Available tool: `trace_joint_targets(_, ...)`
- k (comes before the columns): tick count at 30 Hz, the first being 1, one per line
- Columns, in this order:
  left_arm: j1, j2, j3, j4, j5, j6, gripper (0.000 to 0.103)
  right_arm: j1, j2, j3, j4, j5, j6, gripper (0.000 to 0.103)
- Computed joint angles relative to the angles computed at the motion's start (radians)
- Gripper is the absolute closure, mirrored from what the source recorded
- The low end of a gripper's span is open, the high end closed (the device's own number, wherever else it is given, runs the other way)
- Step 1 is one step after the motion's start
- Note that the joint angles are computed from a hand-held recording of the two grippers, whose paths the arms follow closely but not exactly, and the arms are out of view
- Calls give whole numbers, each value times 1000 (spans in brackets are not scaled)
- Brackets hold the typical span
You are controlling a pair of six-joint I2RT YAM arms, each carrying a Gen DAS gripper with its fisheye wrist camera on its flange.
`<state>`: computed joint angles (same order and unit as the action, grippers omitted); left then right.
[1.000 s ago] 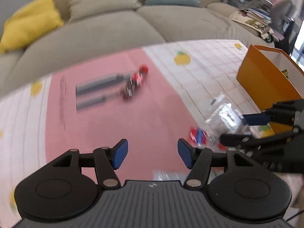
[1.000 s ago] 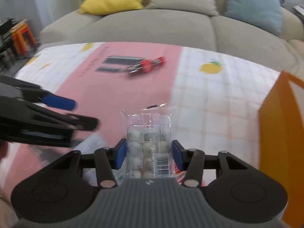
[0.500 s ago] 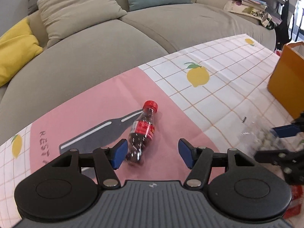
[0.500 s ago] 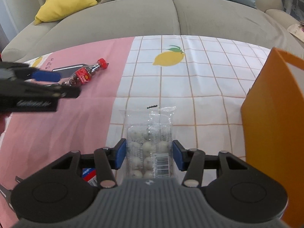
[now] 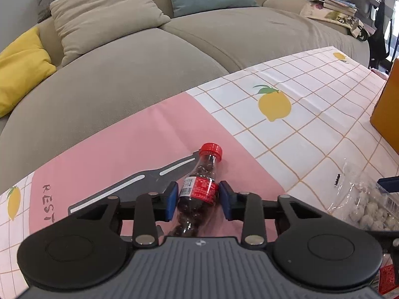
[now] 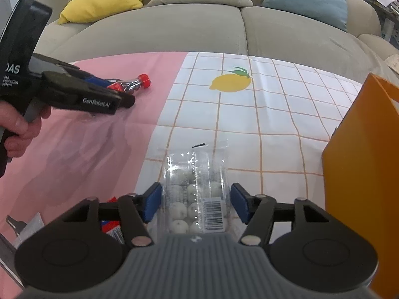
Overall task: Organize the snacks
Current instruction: 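Grasp the cola bottle of chocolate balls with left tool while right tool holds the candy bag, then carry the bottle in left tool while right tool carries the candy bag over the box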
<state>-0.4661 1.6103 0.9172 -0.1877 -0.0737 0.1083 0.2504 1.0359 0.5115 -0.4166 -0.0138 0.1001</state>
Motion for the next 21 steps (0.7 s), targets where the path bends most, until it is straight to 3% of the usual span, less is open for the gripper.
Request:
trace_joint_targets(2, -11, -14, -15, 2, -15, -15, 63, 2, -16, -3, -16, -1, -6, 34)
trace_joint_targets(9, -73, -98, -53, -85, -63, -161, 64, 2, -85, -51, -15, 10, -1, 32)
trace_joint_targets(13, -121, -187, -112, -107, -88, -282, 64, 45, -101, -58, -16, 53, 5, 43)
trace_joint_targets(21, -196, -337, -177, -193, -138, -523, 66, 69, -96, -36, -37, 69, 34, 54)
